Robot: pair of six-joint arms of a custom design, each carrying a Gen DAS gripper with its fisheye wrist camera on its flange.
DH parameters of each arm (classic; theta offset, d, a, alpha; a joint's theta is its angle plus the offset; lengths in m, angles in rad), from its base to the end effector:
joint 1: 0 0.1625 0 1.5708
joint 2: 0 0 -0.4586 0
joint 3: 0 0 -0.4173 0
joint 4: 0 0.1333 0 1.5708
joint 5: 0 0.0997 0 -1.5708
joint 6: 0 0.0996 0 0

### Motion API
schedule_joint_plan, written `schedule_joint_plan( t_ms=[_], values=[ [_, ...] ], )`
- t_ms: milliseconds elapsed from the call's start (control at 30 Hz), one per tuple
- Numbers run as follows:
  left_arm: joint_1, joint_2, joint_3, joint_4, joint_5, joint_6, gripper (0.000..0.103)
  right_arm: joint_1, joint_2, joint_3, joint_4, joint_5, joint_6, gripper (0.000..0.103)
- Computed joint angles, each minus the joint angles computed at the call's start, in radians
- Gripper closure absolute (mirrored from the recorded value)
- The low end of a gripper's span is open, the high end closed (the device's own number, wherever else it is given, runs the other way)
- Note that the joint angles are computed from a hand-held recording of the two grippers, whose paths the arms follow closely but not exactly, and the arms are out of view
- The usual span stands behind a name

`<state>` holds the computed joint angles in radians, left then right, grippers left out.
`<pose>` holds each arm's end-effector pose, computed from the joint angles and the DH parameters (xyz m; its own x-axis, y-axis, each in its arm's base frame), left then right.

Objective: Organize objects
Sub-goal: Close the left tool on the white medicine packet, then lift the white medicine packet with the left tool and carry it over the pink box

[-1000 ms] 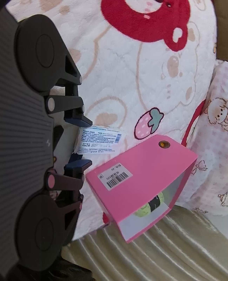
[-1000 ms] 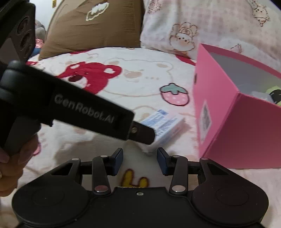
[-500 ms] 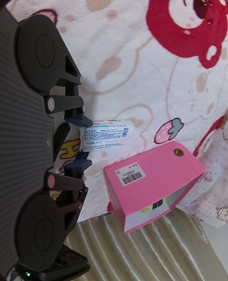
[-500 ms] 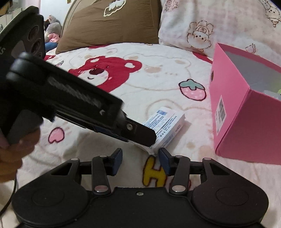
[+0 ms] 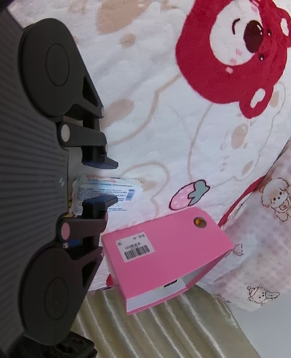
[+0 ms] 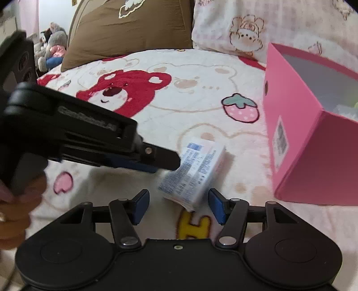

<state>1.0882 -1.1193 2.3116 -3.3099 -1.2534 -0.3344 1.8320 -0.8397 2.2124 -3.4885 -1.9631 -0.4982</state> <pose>-0.0812 -0.5091 0.1584 -0.9962 0.0324 -0.0812 0.0735 0.8123 -0.5786 0.2266 -0.4790 0.0677 -0.7236 -0.4362 0.5349 -0.6450 0.7032 -0.2992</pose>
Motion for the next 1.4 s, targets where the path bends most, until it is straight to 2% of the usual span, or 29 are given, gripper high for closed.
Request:
schedule_joint_plan(
  t_ms=[67,167,233,300,367,567,633,700,733,833,867,1133,1400],
  values=[
    [0.009,-0.004,-0.005,0.020,-0.022,-0.001,0.079,-0.002,-0.008,-0.001,0.025,0.025,0.012,0.036],
    [0.010,0.007,-0.013,0.029,-0.016,0.003,0.079,0.015,0.022,-0.013,-0.004,-0.025,-0.033,0.035],
    [0.011,0.011,-0.016,0.031,-0.025,0.001,0.079,0.017,0.024,-0.024,0.021,-0.035,-0.030,0.033],
    [0.022,0.003,-0.023,0.065,-0.075,0.002,0.079,0.019,0.027,-0.033,0.033,-0.046,-0.032,0.032],
    [0.025,-0.002,-0.033,0.106,-0.092,-0.006,0.079,0.021,0.030,-0.041,0.037,-0.059,-0.032,0.027],
    [0.007,0.015,-0.062,0.134,-0.034,-0.051,0.078,0.016,0.050,-0.048,-0.004,-0.068,-0.101,0.026],
    [0.001,0.022,-0.058,0.108,-0.008,-0.042,0.079,0.010,0.049,-0.046,-0.018,-0.054,-0.097,0.026],
    [0.005,0.025,-0.053,0.092,-0.018,-0.036,0.079,0.003,0.051,-0.042,-0.038,-0.037,-0.089,0.026],
    [0.008,0.024,-0.048,0.083,-0.027,-0.040,0.079,0.000,0.055,-0.041,-0.049,-0.032,-0.087,0.028],
    [0.011,0.026,-0.040,0.066,-0.035,-0.059,0.079,0.001,0.074,-0.039,-0.105,-0.058,-0.092,0.044],
    [0.010,0.027,-0.041,0.066,-0.036,-0.068,0.079,-0.002,0.072,-0.035,-0.115,-0.051,-0.084,0.046],
    [-0.007,0.020,-0.036,0.080,-0.014,-0.069,0.079,0.009,0.091,-0.026,-0.173,-0.071,-0.122,0.049],
    [-0.039,-0.015,-0.017,0.113,-0.009,-0.084,0.079,0.034,0.060,-0.007,-0.152,-0.094,-0.128,0.049]
  ],
)
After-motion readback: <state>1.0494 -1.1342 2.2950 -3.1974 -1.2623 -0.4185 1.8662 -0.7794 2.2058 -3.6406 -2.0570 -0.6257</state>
